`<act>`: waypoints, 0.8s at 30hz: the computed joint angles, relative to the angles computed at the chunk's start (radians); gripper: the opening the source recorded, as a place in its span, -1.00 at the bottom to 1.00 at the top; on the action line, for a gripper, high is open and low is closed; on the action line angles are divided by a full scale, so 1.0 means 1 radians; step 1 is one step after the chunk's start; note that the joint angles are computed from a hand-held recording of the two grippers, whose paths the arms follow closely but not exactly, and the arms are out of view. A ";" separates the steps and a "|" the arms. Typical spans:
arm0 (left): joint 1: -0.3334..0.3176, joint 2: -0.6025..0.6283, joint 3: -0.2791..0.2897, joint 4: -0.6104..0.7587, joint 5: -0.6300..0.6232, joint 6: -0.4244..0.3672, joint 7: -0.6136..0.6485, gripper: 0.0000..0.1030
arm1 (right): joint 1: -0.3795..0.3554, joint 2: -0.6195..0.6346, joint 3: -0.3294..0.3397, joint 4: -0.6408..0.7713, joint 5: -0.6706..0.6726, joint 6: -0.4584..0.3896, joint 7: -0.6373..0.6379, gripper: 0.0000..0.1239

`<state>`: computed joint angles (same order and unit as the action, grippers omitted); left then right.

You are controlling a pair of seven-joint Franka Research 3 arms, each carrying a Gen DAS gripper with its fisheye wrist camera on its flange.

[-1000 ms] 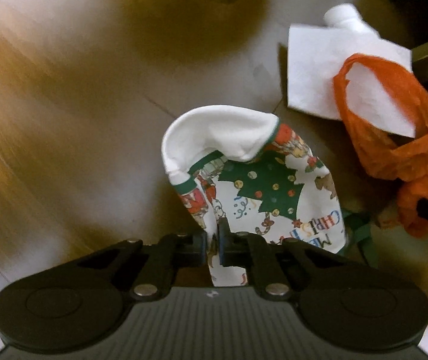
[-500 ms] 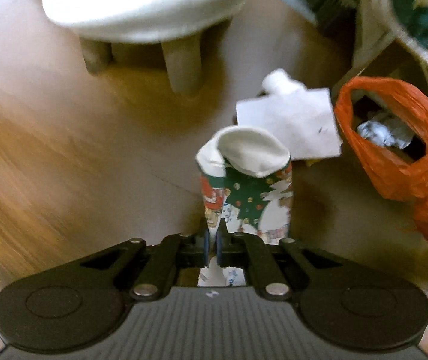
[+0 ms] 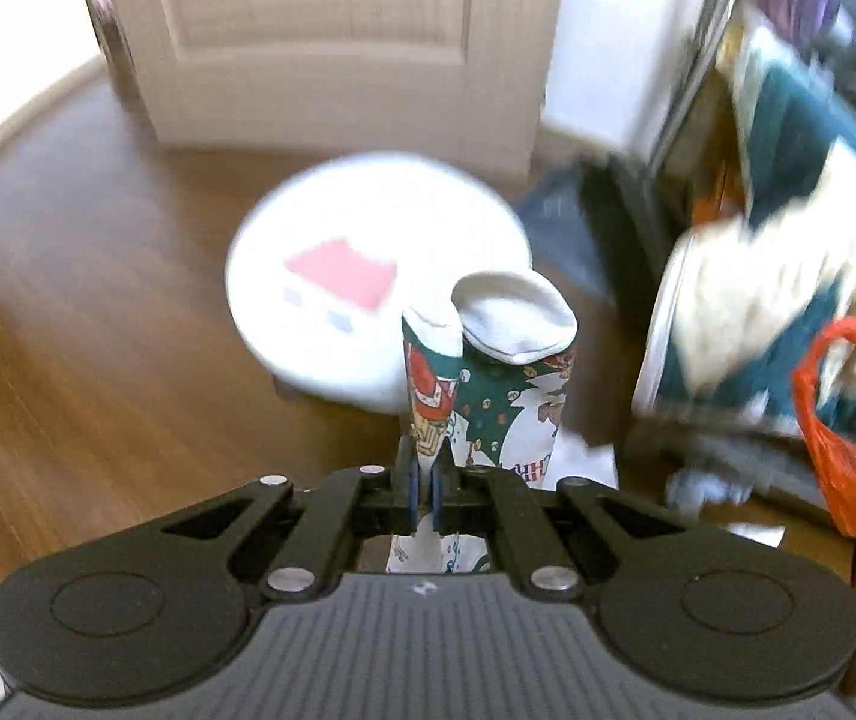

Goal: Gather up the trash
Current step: 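Lift and carry both bags with both tools to the wastebasket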

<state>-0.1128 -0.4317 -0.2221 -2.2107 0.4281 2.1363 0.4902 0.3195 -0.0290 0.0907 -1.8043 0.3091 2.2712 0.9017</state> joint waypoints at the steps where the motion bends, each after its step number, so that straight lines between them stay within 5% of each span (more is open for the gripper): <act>1: 0.006 -0.010 -0.005 0.018 0.016 -0.008 -0.006 -0.93 | -0.001 -0.007 -0.001 0.007 0.008 0.002 -0.002 -0.39; 13: 0.042 0.013 -0.091 0.310 0.215 -0.034 -0.048 -0.93 | -0.033 -0.116 -0.057 0.129 0.202 0.012 -0.157 -0.39; 24: -0.035 0.319 -0.176 0.891 0.422 -0.098 0.037 -0.92 | -0.097 0.022 -0.089 0.539 0.318 -0.041 -0.140 -0.39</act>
<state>-0.1476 -0.1130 -0.3980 -1.3200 0.8504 2.0381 0.5270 0.2220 -0.0068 0.0013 -1.2650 0.6273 2.2300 0.7621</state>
